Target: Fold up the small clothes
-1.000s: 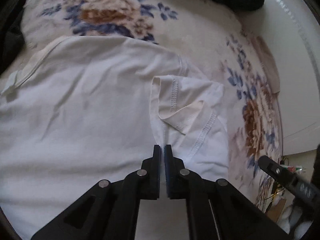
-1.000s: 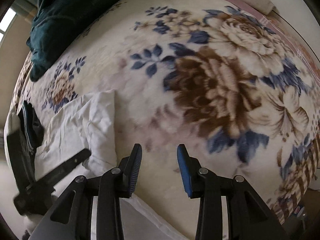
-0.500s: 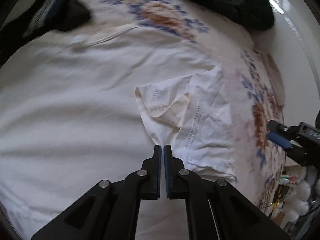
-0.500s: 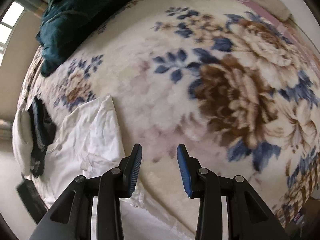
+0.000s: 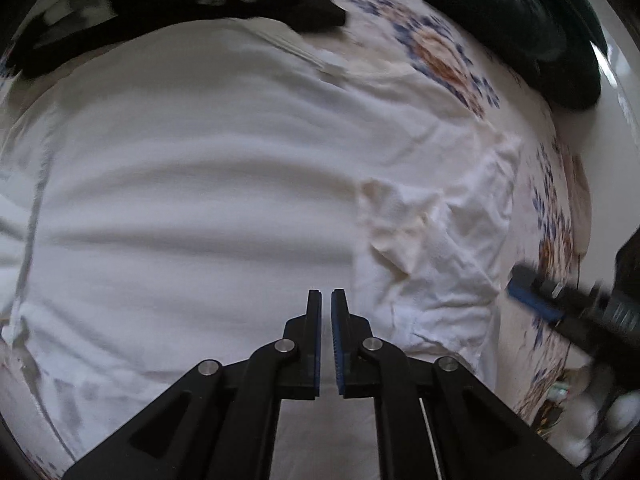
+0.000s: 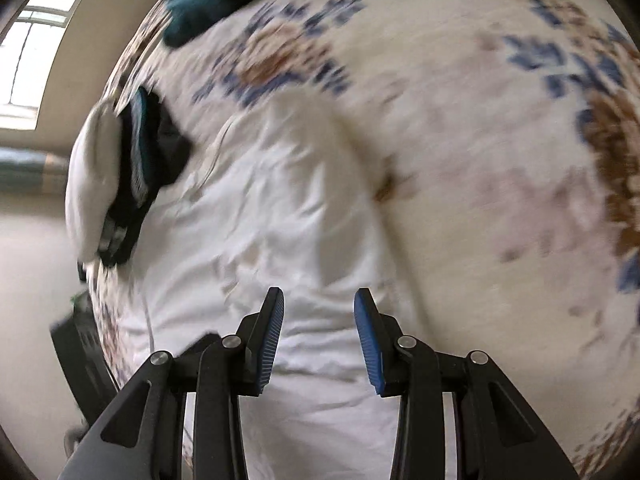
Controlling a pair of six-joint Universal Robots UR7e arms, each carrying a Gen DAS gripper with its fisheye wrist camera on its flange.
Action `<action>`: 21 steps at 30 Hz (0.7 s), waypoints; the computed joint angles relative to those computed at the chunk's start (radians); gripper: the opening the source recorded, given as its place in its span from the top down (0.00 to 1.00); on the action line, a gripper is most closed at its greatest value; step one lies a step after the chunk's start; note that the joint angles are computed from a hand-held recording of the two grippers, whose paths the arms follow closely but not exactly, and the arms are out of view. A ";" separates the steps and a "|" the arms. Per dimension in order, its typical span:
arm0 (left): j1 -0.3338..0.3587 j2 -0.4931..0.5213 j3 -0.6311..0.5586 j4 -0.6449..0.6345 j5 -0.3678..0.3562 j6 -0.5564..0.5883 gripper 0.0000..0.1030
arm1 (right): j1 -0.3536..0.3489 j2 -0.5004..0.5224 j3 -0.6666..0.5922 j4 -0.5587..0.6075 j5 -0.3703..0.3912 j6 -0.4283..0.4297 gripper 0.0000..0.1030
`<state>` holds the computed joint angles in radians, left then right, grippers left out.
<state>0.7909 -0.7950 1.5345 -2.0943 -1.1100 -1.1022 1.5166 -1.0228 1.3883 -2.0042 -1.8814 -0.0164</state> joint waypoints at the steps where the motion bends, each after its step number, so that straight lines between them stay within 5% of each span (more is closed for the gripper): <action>1: 0.000 -0.003 -0.010 0.031 0.018 -0.009 0.94 | 0.008 -0.002 0.020 -0.006 -0.013 0.000 0.62; 7: -0.027 0.005 -0.095 0.400 0.175 -0.204 0.93 | 0.061 -0.018 0.151 -0.140 -0.123 0.046 0.42; 13: -0.017 -0.123 0.054 0.395 0.110 -0.333 0.92 | 0.139 0.052 0.250 -0.285 -0.321 0.051 0.42; 14: -0.013 -0.147 0.084 0.372 0.098 -0.343 0.92 | 0.149 0.063 0.263 -0.307 -0.358 0.047 0.48; 15: -0.010 -0.169 0.109 0.360 0.092 -0.360 0.92 | 0.157 0.068 0.286 -0.350 -0.385 0.033 0.72; 18: -0.011 -0.224 0.163 0.319 0.111 -0.372 0.92 | 0.185 0.064 0.355 -0.480 -0.444 -0.043 0.95; 21: -0.005 -0.238 0.176 0.246 0.118 -0.317 0.92 | 0.213 0.042 0.426 -0.600 -0.475 -0.145 0.96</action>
